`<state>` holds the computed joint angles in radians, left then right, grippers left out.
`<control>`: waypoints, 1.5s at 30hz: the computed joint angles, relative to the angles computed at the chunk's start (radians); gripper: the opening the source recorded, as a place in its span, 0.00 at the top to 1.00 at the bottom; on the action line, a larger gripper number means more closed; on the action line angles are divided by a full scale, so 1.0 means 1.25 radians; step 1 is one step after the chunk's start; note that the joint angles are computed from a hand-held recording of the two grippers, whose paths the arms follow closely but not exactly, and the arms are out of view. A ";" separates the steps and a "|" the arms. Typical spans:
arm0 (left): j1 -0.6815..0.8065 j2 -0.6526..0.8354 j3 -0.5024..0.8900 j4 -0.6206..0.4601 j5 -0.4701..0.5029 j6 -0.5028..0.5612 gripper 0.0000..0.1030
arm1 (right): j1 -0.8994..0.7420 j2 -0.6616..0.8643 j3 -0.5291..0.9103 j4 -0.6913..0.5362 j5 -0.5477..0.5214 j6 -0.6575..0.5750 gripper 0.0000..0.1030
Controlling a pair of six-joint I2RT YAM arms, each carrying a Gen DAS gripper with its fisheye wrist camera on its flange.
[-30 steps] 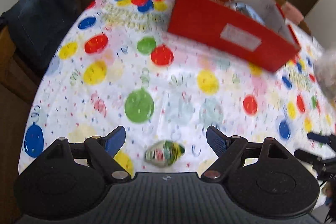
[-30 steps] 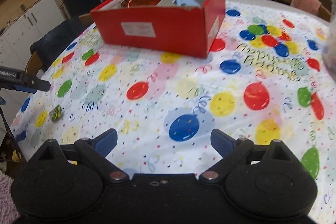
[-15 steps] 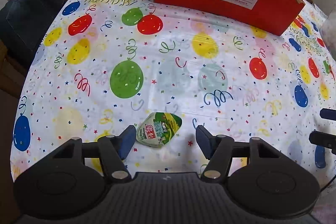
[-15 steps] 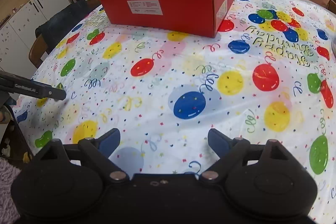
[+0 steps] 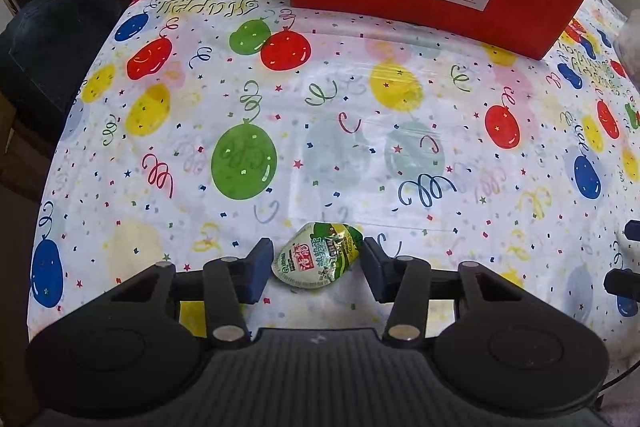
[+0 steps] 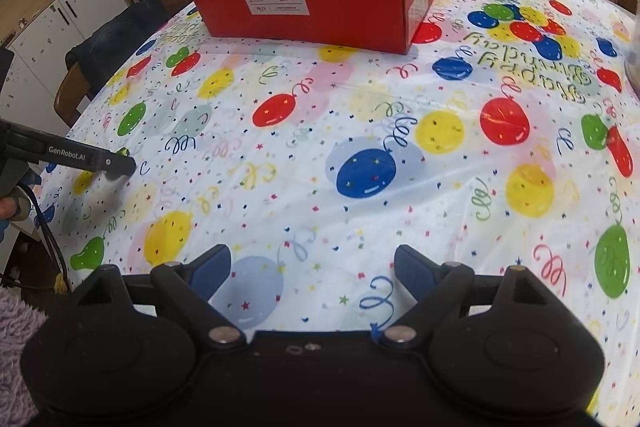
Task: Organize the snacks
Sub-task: 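Lift green-and-white pouch and carry it over the red box with left tool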
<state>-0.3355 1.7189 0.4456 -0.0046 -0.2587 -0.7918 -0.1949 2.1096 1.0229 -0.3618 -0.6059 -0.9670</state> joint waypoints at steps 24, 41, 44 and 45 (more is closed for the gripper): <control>0.203 -0.175 -0.072 0.027 0.131 0.207 0.59 | -0.041 -0.154 -0.245 0.182 0.021 0.148 0.15; 0.378 -0.283 -0.128 0.020 0.256 0.418 0.59 | 0.025 -0.323 -0.462 0.334 0.061 0.300 0.15; 0.399 -0.288 -0.136 0.024 0.273 0.448 0.59 | 0.040 -0.348 -0.495 0.355 0.073 0.326 0.15; 0.408 -0.292 -0.139 0.024 0.279 0.459 0.59 | 0.047 -0.357 -0.503 0.358 0.076 0.335 0.15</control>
<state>0.1751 1.3540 0.2712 0.0258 0.0896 -0.2177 -0.1364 1.6637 0.3939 0.0863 -0.5104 -0.5488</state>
